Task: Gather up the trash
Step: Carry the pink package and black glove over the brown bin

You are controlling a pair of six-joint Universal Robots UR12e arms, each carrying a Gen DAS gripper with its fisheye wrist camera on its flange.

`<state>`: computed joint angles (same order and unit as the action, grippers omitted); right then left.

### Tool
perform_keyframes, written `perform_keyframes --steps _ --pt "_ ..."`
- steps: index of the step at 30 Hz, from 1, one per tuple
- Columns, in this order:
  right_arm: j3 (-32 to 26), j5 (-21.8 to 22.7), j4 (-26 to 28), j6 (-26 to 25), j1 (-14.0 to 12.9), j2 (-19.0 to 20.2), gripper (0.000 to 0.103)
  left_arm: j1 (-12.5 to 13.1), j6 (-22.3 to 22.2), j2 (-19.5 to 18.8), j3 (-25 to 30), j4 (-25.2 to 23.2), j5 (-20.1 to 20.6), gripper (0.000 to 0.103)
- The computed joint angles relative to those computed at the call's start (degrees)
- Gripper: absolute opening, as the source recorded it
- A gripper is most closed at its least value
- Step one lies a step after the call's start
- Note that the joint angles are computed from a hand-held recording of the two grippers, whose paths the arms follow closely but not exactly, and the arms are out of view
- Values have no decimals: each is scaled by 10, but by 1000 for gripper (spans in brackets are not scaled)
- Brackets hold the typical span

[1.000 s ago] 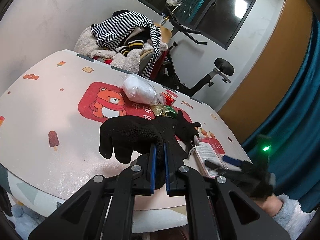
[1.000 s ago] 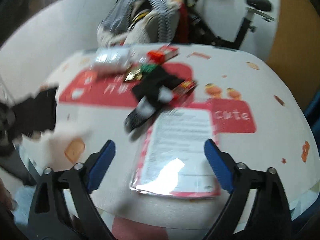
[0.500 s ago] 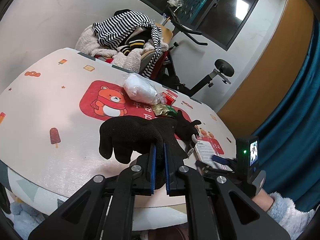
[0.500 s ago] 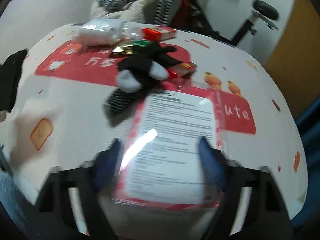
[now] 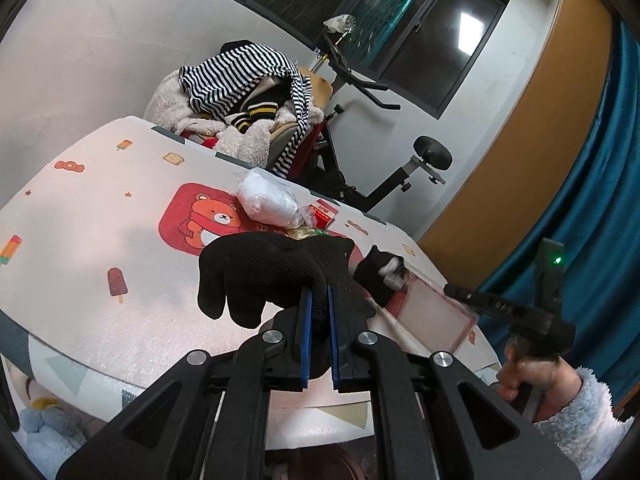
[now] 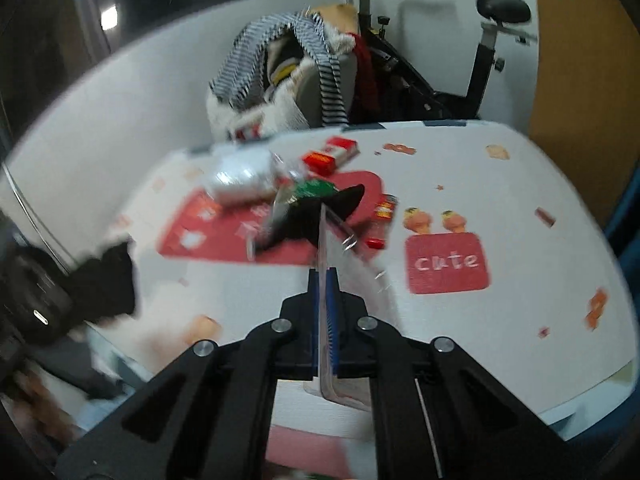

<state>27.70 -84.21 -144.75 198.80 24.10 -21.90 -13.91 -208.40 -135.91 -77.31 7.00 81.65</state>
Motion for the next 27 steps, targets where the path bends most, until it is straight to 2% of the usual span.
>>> perform_keyframes --steps 2,5,6,8,14,16,17,18,20,22,24,26,27 --pt "29 63 -56 61 -9 -10 7 0 0 3 -5 6 2 7" --pt "40 99 -89 112 -16 -13 5 -1 2 7 -10 11 6 8" --pt "41 101 -91 126 -17 -13 5 -1 2 8 -11 12 7 7" --pt "37 81 -67 121 -16 -12 5 -2 2 10 -14 13 8 7" --pt "49 60 -26 121 -14 -17 5 -2 3 10 -13 2 4 7" --pt "40 31 20 91 -10 -16 8 -2 4 8 -11 -2 3 7" --pt "32 2 41 67 -6 -14 16 -2 5 8 -10 -4 2 7" --pt "32 -5 43 61 -5 -14 22 -2 5 7 -8 -7 1 7" --pt "38 -17 42 44 -5 -15 55 -2 5 5 -6 -11 0 7" --pt "44 -32 29 15 -5 -12 58 -3 6 3 -3 -17 -1 7" --pt "21 -38 50 -19 -5 2 58 -3 7 2 -2 -21 -2 7" --pt "-33 -18 97 -47 -10 31 58 -3 8 0 2 -29 -3 7" --pt "-83 -2 134 -62 -14 59 58 -3 8 0 3 -30 -2 8"
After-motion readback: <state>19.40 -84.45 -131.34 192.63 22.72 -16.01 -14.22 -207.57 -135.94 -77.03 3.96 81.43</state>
